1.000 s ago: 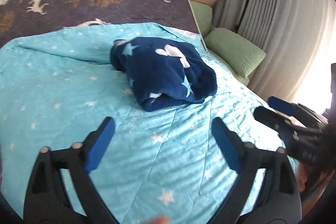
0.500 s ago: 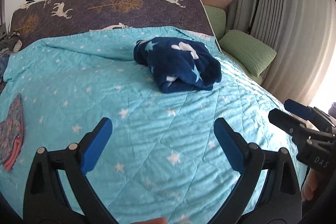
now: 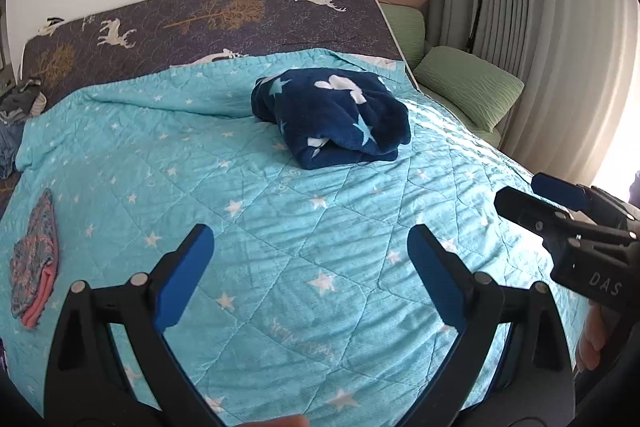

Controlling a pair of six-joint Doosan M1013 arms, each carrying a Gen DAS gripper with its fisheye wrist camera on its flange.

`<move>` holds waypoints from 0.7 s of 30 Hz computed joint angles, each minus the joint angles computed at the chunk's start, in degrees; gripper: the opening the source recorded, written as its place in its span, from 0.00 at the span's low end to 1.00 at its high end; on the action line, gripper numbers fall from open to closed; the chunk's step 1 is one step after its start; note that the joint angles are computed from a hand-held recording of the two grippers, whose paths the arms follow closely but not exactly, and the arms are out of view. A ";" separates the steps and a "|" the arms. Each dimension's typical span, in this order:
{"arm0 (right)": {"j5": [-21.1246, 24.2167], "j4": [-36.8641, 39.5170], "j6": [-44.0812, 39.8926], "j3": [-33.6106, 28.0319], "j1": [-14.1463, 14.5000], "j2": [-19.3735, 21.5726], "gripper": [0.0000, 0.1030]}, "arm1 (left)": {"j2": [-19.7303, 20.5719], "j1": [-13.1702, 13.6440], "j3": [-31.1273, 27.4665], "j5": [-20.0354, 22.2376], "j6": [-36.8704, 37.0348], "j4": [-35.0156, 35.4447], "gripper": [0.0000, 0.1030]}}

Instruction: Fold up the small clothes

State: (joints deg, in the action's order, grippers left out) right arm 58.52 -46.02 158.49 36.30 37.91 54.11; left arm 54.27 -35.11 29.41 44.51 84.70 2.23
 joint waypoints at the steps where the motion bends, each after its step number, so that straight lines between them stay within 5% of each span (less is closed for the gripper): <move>1: -0.06 -0.11 0.32 0.17 0.01 -0.10 0.68 | -0.29 -0.13 0.48 -0.47 0.00 0.33 0.94; 21: 0.02 -0.80 1.27 0.48 0.06 -0.30 0.70 | -2.29 -0.90 3.64 -3.20 1.25 0.75 0.94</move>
